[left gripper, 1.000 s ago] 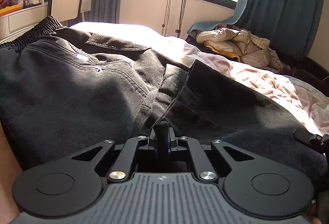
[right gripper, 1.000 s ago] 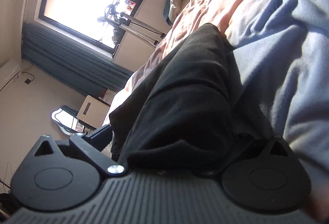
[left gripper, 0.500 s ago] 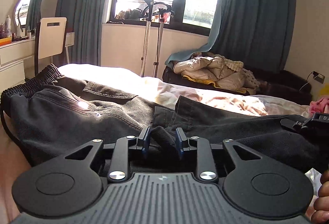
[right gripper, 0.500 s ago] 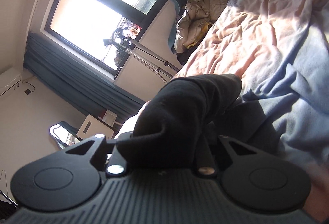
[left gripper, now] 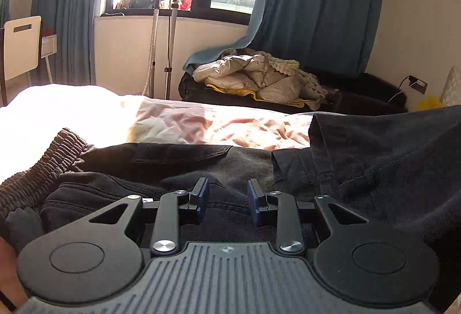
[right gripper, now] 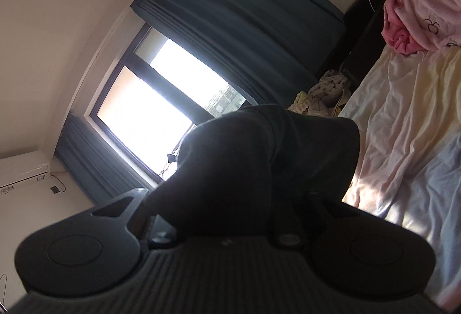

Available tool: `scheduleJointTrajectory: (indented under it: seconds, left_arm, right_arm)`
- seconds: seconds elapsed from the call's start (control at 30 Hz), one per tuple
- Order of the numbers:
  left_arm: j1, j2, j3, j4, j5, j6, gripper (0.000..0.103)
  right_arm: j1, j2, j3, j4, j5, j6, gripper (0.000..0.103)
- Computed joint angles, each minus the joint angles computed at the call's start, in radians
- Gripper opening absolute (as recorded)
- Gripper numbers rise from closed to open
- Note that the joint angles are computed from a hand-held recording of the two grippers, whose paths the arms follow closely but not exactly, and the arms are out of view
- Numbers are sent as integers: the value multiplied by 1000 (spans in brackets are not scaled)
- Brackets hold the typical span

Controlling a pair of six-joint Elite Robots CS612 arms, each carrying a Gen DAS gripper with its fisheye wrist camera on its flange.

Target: Fold clothes

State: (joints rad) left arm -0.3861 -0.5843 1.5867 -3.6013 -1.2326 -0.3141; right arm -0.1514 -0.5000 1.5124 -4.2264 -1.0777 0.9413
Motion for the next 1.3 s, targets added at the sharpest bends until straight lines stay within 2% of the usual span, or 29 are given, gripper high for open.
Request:
scheduleJointTrajectory:
  seconds: [0.07,0.17,0.27,0.37,0.43,0.5,0.53,0.63,0.67,0.77,0.83,0.9,0.97,1.03,1.1,1.17,1.23,1.3]
  left_arm:
    - [-21,25,-41,28,-26,68,33]
    - [-55,66,-94,48,-55,131,33]
    - [-77,94,-127,51,-115,189,33]
    - [-91,112,-147,58,-127,182,33]
    - [-91,113,-147,77,-117,173,34]
    - [-73,102,-128,78,-156,171,46]
    - [-62,97,-114,61,-164,177,55]
    - [-27,76,-69,6,-169,203,59]
    - [-10,65,-51,-6,-171,198,59]
    - [41,36,-1,-54,-174,175,70]
    - [74,20,24,-83,-171,155,72]
    - [105,4,43,-96,-157,129,72]
    - [129,-6,56,-117,-130,82,72]
    - [158,-16,79,-155,-124,-5,72]
    - [180,-21,95,-175,-107,-93,73]
    - [197,-20,110,-206,-101,-169,74]
    - [210,-18,121,-216,-95,-209,75]
    - [217,-16,125,-208,-82,-226,75]
  right_arm:
    - [-13,0,1,-30,-26,-5,21]
    - [-26,-2,2,-75,-65,-23,21]
    - [-32,1,-4,-120,-113,-57,21]
    - [-36,3,-3,-144,-146,-104,22]
    - [-41,12,-9,-145,-143,-128,22]
    - [-44,22,-17,-138,-127,-145,22]
    - [-41,24,-21,-125,-120,-168,22]
    - [-29,29,-42,-82,-93,-211,23]
    - [-21,26,-46,-71,-85,-255,23]
    - [8,18,-59,-33,-67,-386,23]
    - [38,11,-66,1,-73,-474,23]
    - [76,9,-77,42,-67,-600,23]
    - [114,7,-91,91,-64,-727,23]
    - [155,17,-116,155,-51,-835,24]
    - [196,36,-151,246,-36,-927,25]
    - [239,57,-181,349,-45,-1063,26]
    - [277,78,-208,454,-55,-1170,27]
    - [303,98,-236,564,-69,-1230,32]
